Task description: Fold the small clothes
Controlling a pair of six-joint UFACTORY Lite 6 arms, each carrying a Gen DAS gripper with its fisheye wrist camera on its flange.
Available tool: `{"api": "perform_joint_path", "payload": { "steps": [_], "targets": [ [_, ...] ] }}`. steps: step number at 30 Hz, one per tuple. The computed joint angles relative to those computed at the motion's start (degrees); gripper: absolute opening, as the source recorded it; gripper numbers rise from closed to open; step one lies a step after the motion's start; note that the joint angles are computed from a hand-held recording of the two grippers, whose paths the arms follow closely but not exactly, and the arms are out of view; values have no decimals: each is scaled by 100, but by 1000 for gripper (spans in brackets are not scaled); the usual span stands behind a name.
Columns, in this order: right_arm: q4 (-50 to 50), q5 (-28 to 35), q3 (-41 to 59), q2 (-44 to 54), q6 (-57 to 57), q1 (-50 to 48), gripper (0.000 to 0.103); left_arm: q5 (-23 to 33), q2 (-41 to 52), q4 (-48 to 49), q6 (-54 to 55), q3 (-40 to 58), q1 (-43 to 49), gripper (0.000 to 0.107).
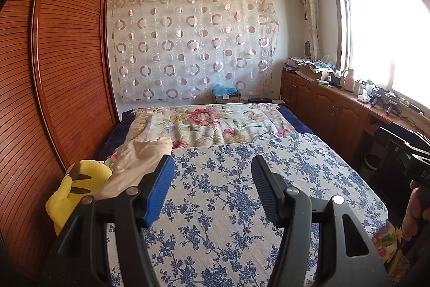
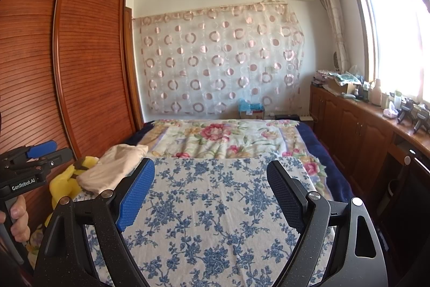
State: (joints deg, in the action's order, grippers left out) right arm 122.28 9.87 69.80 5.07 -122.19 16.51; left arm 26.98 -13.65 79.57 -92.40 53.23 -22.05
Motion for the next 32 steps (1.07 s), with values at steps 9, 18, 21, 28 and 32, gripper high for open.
{"api": "perform_joint_path", "payload": {
  "steps": [9, 18, 21, 28, 32],
  "targets": [
    [-55, -38, 4, -20, 60, 18, 87, 11, -16, 12, -15, -19, -7, 59],
    [-173, -23, -8, -42, 175, 3, 87, 14, -21, 30, -39, -30, -11, 59],
    [-165, -34, -9, -43, 162, 9, 87, -3, -51, 28, -38, -63, 3, 59],
    [-17, -50, -17, -44, 27, 26, 87, 7, -28, 42, -48, -43, -8, 59],
    [-51, -36, -20, -47, 48, 17, 87, 3, -30, 54, -66, -47, -6, 59]
  ]
}}
